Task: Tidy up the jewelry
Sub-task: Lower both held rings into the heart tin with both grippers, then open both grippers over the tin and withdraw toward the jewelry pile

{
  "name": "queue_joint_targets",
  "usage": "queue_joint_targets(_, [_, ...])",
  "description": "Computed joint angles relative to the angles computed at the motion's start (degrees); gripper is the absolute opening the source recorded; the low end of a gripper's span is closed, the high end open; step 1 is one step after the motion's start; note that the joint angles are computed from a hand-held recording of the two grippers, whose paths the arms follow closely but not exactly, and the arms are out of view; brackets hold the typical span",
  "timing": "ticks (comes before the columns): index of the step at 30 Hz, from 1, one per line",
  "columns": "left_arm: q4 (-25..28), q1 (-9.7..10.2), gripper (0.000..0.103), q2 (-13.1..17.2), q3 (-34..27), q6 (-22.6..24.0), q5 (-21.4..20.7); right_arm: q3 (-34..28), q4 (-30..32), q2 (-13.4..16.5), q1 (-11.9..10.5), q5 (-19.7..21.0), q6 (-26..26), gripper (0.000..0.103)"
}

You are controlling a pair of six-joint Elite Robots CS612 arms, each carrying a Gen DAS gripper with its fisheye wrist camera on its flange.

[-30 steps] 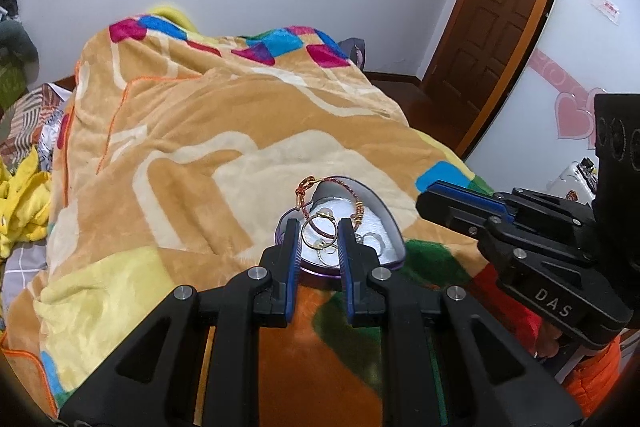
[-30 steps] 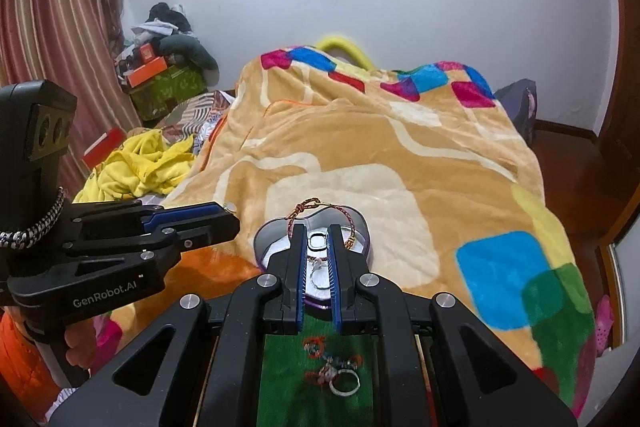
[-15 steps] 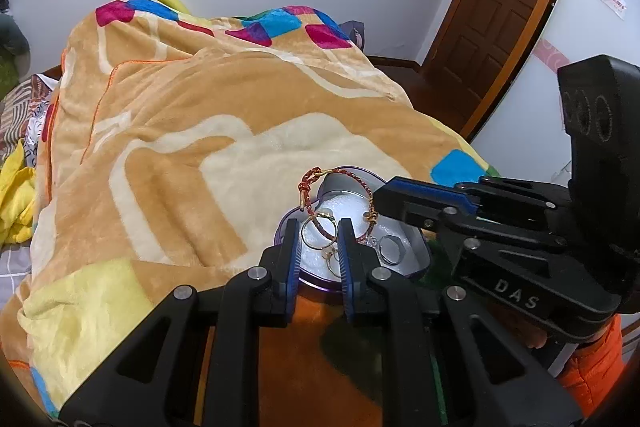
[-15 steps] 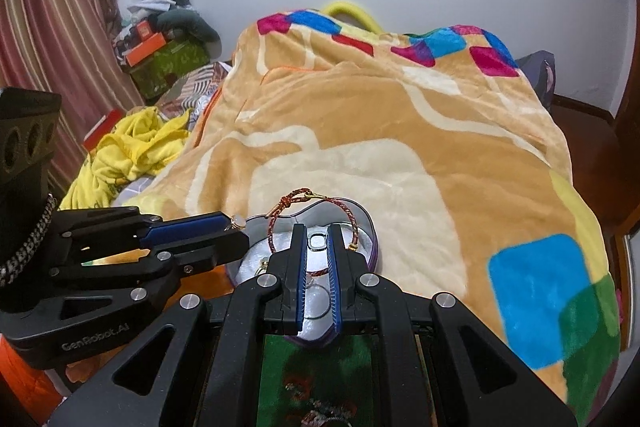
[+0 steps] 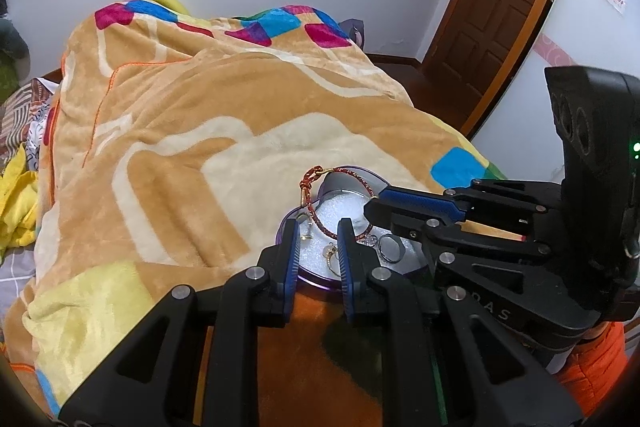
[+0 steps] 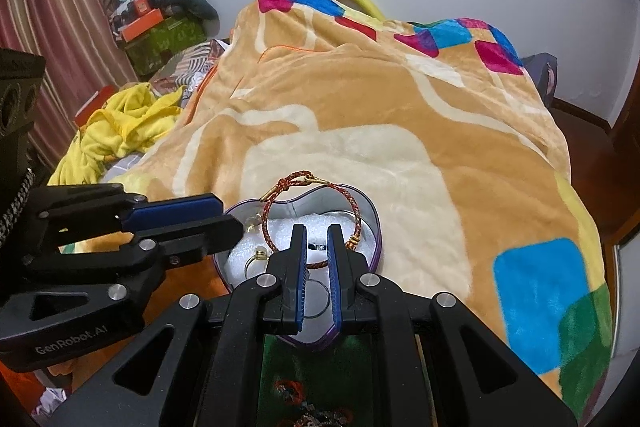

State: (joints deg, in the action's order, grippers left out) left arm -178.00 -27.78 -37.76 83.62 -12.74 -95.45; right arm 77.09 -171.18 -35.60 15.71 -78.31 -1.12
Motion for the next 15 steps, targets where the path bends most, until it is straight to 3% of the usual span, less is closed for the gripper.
queue_joint_targets(15, [-3.1,-0.88,0.017,-3.4,4.0,0.6,2.0,5.1,-6.1,-3.4,0.1,-2.7,1.4,0.019])
